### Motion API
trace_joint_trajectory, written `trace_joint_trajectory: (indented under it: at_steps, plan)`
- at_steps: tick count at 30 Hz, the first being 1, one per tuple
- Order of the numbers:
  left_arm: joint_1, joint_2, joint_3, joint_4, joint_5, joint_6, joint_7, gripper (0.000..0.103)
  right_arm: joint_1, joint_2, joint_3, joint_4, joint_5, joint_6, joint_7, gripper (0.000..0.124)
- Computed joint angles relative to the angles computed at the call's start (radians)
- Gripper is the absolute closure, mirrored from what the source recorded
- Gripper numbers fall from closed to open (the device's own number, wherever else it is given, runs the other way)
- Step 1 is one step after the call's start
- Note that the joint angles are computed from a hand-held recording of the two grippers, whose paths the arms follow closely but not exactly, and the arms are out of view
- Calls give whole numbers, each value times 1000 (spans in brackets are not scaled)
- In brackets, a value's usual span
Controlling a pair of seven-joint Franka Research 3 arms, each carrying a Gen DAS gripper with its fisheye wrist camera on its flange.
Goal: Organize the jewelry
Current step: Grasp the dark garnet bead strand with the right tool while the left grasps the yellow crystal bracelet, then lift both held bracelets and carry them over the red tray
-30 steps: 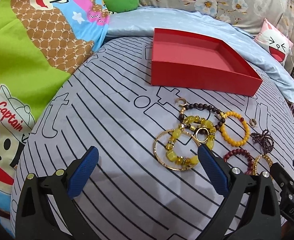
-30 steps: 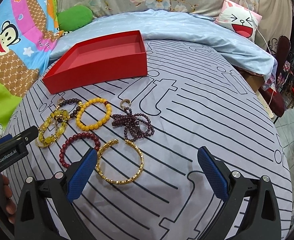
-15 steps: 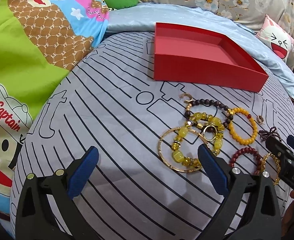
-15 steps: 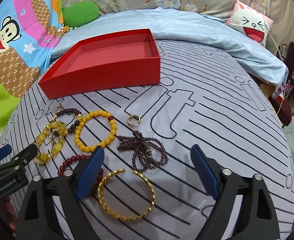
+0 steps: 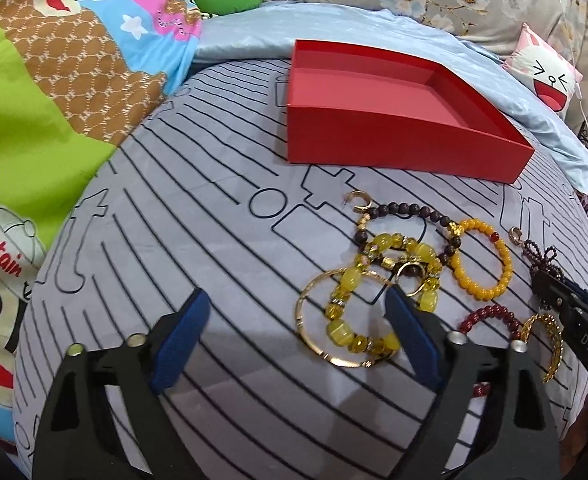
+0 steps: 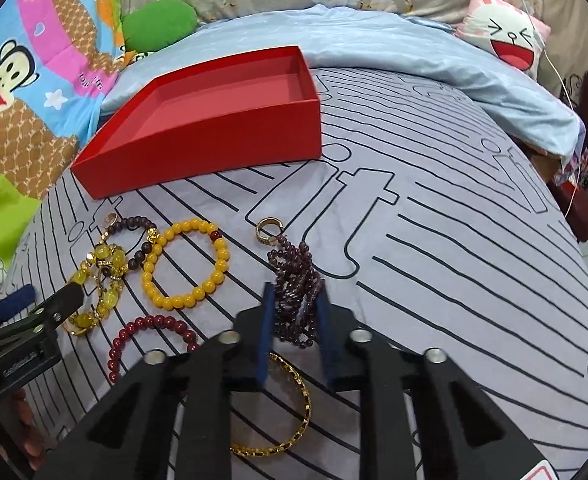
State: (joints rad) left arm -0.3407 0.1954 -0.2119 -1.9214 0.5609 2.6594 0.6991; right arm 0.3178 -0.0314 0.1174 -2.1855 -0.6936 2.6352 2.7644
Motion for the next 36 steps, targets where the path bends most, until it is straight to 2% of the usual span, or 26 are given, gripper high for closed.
trace_joint_trajectory:
  at_steps: [11,12,13,18,36]
  plan:
    - [0,41,-14,34,-74,59,119,58,13,3,7,5,37,27,-41,115]
    - [1,41,-16,35,-83,61,130,63,14,4,7,5,42,29,-45,115]
    - [4,40,-18,32,-96,67,140,73,14,4,6,6,46,30,-48,115]
    - [29,39,-44,21,-208,99,244,94,16,2,5,5,56,32,-53,115]
    - [33,-67,-61,-31,-337,152,357,94,-12,-83,50,-27,41,53,-53,118]
